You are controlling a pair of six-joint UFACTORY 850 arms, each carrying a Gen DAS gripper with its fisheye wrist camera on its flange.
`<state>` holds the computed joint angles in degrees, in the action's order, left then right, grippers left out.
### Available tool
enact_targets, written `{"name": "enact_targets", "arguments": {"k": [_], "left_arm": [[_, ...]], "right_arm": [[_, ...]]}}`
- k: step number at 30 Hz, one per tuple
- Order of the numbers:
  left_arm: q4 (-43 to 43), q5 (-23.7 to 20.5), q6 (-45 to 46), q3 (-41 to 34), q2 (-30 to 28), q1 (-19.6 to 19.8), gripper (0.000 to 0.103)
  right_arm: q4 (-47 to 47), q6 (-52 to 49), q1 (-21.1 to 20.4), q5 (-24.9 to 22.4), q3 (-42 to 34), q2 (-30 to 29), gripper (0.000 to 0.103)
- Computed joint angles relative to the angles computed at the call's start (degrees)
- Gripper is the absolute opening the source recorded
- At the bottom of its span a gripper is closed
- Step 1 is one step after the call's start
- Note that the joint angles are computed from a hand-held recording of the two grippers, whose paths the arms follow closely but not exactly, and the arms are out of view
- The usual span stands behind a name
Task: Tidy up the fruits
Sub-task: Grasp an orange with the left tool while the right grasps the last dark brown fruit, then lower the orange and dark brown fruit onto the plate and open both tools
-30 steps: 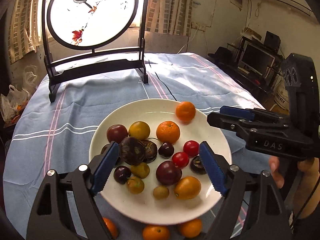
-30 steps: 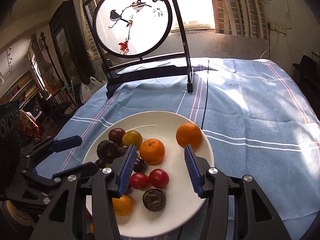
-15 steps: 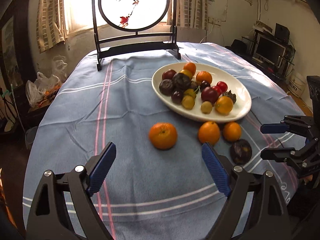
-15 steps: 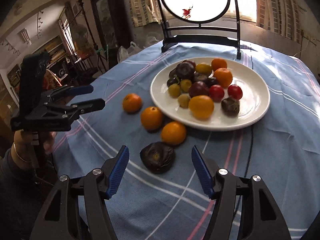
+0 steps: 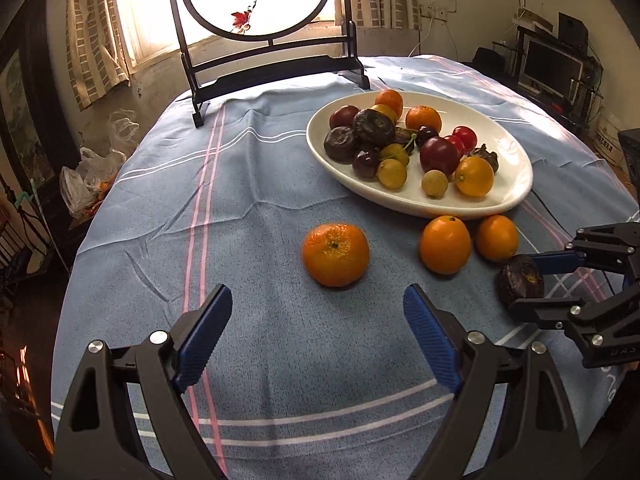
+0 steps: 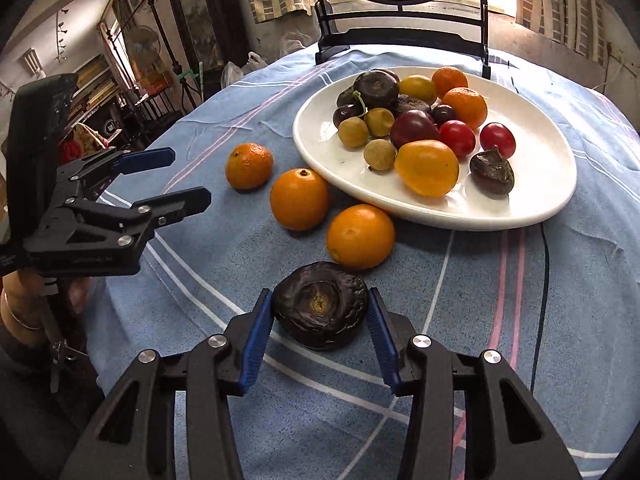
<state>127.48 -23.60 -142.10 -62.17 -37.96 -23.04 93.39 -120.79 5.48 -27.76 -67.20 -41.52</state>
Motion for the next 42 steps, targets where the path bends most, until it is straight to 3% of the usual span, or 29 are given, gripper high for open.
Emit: {"name": "enact_targets", "arguments": {"k": [3,7,13,15,16,20,31,42], "left_arm": [[-6.55,0.24,6.91,-2.98,-1.91,0.3,0.085],[-11.79,4.57,14.57,-7.36,-4.4,1.4,0.061],[-23.7,4.77,30.69,-12.78,-8.29,0.67,0.061],[-22.53,5.37,29.18,-12.53,-7.87,0.98,0.055],[-22.21,6.3,28.61,-12.41,-7.84,1.29,0.043],[-14.32,5.52,18.74,-9.54,-6.1,1.37,0.042],[-8.18,1.78,9.69,-5.08,-3.49,-0.53,0.042],[-6.62,1.07,6.62,-3.98,-2.87,-1.49,0.042]], "right_arm": [[8.65,-8.9,-0.86,-1.53,2.85,1.85,0.046],[12.83,-11.92,-4.45,-7.61,4.57,3.19,0.046],[9.68,-6.73,-7.37,-10.25,3.15,1.37,0.046],[9.69,-7.36,-7.66,-11.63,3.32,1.44,0.046],[9.57,-7.36,-7.5,-11.38,3.2,1.34,0.046],[9.62,-7.61,-7.35,-11.59,2.94,1.07,0.046],[11.1,-9.04,-7.71,-12.54,3.59,1.28,0.046],[11.73,-9.76,-8.52,-14.46,4.41,1.68,0.046]]}}
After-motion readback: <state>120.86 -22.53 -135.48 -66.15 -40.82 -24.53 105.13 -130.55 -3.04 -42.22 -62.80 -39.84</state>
